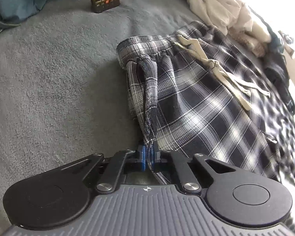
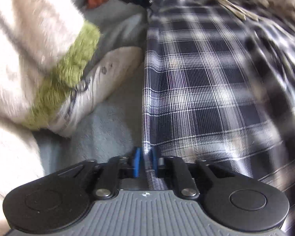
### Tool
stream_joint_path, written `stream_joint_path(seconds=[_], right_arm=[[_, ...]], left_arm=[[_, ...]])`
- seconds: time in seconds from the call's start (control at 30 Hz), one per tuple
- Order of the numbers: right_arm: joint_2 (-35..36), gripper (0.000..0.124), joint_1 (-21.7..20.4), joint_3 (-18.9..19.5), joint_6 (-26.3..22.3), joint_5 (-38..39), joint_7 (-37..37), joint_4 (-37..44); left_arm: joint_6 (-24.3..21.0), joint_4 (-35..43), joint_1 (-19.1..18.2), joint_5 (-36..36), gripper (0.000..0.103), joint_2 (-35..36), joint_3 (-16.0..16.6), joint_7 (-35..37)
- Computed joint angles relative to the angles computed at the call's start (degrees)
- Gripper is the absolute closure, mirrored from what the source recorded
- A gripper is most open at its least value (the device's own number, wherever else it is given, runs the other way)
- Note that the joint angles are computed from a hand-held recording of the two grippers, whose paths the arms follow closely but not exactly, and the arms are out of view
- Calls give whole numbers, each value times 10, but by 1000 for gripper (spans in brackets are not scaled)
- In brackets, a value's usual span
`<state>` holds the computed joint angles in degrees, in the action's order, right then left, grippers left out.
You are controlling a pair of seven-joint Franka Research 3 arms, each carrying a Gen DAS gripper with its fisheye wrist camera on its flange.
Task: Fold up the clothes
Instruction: 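Pinch the plaid waistband edge with the left gripper while the right gripper grasps the leg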
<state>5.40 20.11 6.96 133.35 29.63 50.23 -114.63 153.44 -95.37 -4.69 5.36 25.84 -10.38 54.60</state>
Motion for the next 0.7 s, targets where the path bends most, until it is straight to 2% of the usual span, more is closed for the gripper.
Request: stream_joint_path(seconds=[0.03,0.1,0.13,0.23,0.33,0.4,0.47,0.7], right_arm=[[3,82,-5,-3,-16,16,6,9],[2,80,-19,-9,-29,58,2,26],[0,80,-26,-13,-17,84,-2,30],[3,80,-45,-29,58,108,37,47],[34,80,-58,-53,139,24,146,73],[61,83,-69,-66,140,-30,205,98],[81,84,-88,-62,127,-28,218,119],[143,84,-122,-26,87,26,161,178]], left_arm=[[0,-1,-4,11,98,-2,4,1],[-1,-2,-12,30,98,-4,10,3],[-4,-1,-13,33,98,-4,10,4],[-14,6,-14,38,97,-1,10,5],[-21,10,-17,42,96,0,13,-2],[-27,13,-19,47,95,1,15,-7],[-32,16,-22,52,95,2,16,-12],[-50,20,-25,62,94,0,17,-19]])
